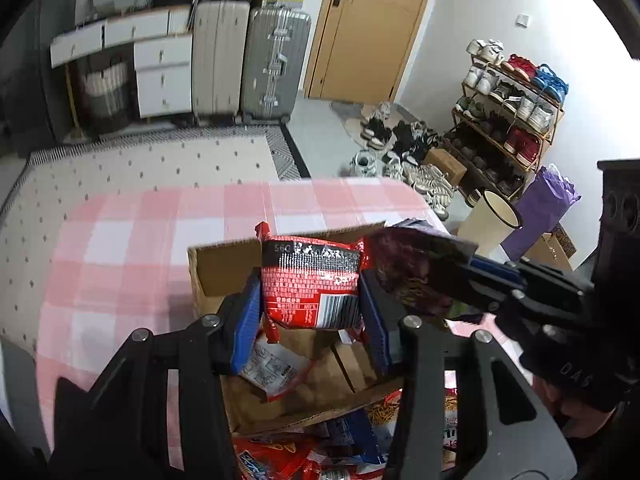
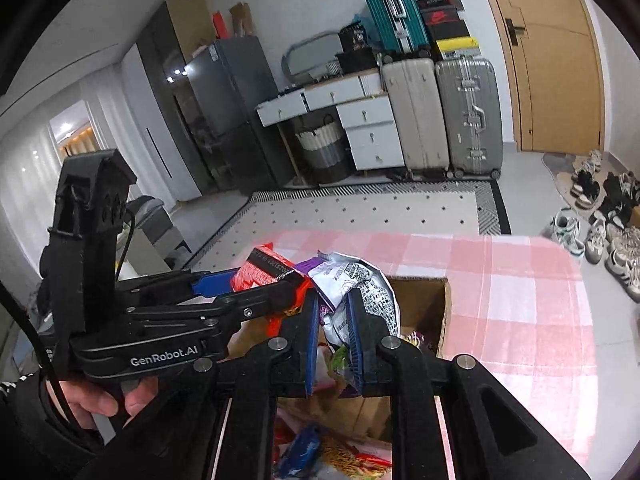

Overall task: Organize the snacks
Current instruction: 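Open both tools over the SF box to drop the packets, then move both tools back from the box toward the snack pile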

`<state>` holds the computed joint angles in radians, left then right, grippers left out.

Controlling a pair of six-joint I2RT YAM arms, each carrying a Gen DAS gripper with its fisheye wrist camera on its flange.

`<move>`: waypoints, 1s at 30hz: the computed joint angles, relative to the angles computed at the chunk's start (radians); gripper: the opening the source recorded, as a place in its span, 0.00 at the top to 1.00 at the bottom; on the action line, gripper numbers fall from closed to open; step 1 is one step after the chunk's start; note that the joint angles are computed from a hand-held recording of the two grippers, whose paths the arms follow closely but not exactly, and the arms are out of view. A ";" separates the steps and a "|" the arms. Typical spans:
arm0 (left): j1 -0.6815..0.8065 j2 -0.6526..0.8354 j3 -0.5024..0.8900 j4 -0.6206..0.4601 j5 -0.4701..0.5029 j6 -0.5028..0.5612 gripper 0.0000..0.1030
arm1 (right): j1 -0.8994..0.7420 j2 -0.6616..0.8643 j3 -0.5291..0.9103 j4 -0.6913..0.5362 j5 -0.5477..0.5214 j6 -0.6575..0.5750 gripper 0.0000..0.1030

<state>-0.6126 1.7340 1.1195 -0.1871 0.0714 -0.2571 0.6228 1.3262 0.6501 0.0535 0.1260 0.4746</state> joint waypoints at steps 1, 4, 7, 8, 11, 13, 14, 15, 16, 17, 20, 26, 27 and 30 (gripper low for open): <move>0.007 0.017 0.008 -0.002 0.010 -0.003 0.59 | -0.016 0.026 -0.004 0.021 -0.032 -0.005 0.86; 0.011 0.019 -0.018 0.042 -0.005 0.006 0.34 | -0.022 0.090 0.018 0.011 -0.006 -0.023 0.74; 0.017 -0.011 -0.060 0.056 -0.005 -0.005 0.21 | -0.020 0.070 -0.011 0.036 0.025 -0.026 0.52; 0.025 -0.022 -0.072 0.065 0.004 -0.011 0.20 | -0.018 0.046 -0.032 0.047 0.038 -0.027 0.49; 0.032 -0.091 -0.131 0.067 0.018 -0.022 0.20 | -0.005 -0.050 -0.068 0.035 0.068 -0.034 0.33; 0.020 -0.164 -0.189 0.068 0.011 -0.018 0.20 | 0.023 -0.137 -0.102 0.021 0.091 -0.026 0.26; 0.002 -0.198 -0.214 0.066 -0.023 -0.020 0.20 | 0.048 -0.192 -0.122 0.004 0.112 -0.022 0.23; -0.011 -0.233 -0.236 0.062 -0.041 -0.024 0.20 | 0.071 -0.235 -0.127 -0.027 0.138 -0.020 0.22; -0.019 -0.265 -0.266 0.068 -0.048 -0.027 0.19 | 0.118 -0.292 -0.134 -0.074 0.195 -0.013 0.22; -0.032 -0.297 -0.290 0.061 -0.069 -0.042 0.19 | 0.157 -0.334 -0.139 -0.105 0.235 -0.012 0.21; -0.107 -0.434 -0.398 0.067 -0.141 -0.100 0.19 | 0.317 -0.475 -0.164 -0.204 0.418 0.000 0.16; -0.361 -0.686 -0.515 -0.013 -0.438 -0.209 0.11 | 0.701 -0.592 -0.148 -0.443 0.807 0.171 0.06; -0.408 -0.725 -0.528 -0.029 -0.491 -0.228 0.02 | 0.782 -0.585 -0.132 -0.512 0.879 0.238 0.04; -0.573 -0.824 -0.550 -0.088 -0.673 -0.278 0.00 | 1.016 -0.457 -0.039 -0.795 1.058 0.559 0.02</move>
<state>-1.1858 0.9097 0.5694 -0.2750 -0.6019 -0.5351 1.6388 0.8696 0.6109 -0.7417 1.1843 1.0336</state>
